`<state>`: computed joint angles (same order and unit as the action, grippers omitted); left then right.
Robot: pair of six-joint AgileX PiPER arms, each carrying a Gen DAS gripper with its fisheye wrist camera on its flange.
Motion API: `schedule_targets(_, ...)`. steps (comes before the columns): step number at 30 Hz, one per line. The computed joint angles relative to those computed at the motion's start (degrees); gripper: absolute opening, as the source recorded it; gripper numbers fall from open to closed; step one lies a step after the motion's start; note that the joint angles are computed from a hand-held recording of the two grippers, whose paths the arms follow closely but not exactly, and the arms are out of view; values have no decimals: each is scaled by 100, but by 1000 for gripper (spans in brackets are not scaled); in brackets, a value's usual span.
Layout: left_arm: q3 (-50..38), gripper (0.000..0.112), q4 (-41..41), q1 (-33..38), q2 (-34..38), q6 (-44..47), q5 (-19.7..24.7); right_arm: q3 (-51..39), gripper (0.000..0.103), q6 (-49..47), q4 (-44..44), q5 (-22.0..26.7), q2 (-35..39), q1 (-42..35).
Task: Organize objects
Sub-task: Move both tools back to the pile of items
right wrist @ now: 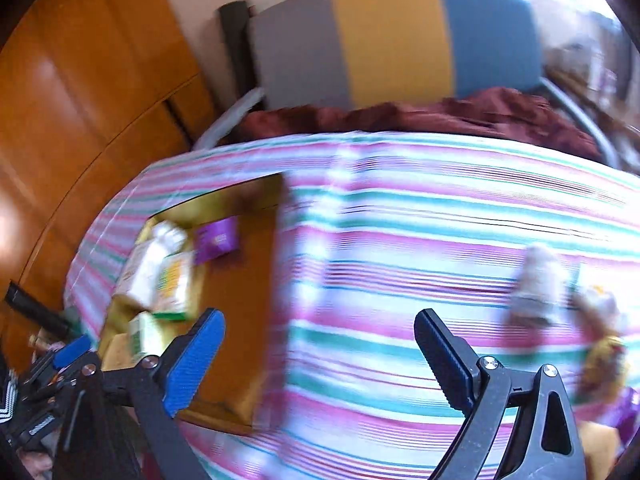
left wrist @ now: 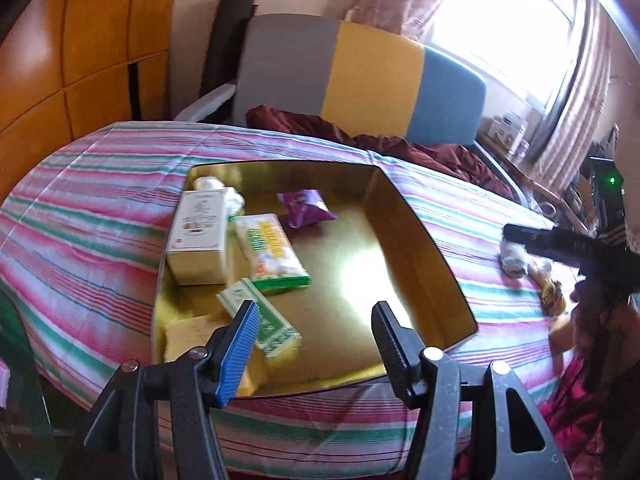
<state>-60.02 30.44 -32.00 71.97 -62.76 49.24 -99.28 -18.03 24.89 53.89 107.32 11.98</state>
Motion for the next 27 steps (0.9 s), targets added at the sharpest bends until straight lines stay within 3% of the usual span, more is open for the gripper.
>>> schedule_targets(8,-798,59,-630,-212,803,761,-66,-250,103,211,-30,-105,13,-1685)
schedule_targets(15,-1844,59,-1734,-288,1709,1935,-216,82,103,1220,658,-893,133,-3229)
schedule_targets(18,-2532,59,-2141,-385,2266,2429,-52,-45,103,1546,1448,-508,449,-3737)
schedule_targets(27,-4801,59,-2772,-691,3961,3526,571,-174,103,1340,2245,-218,653,-3969)
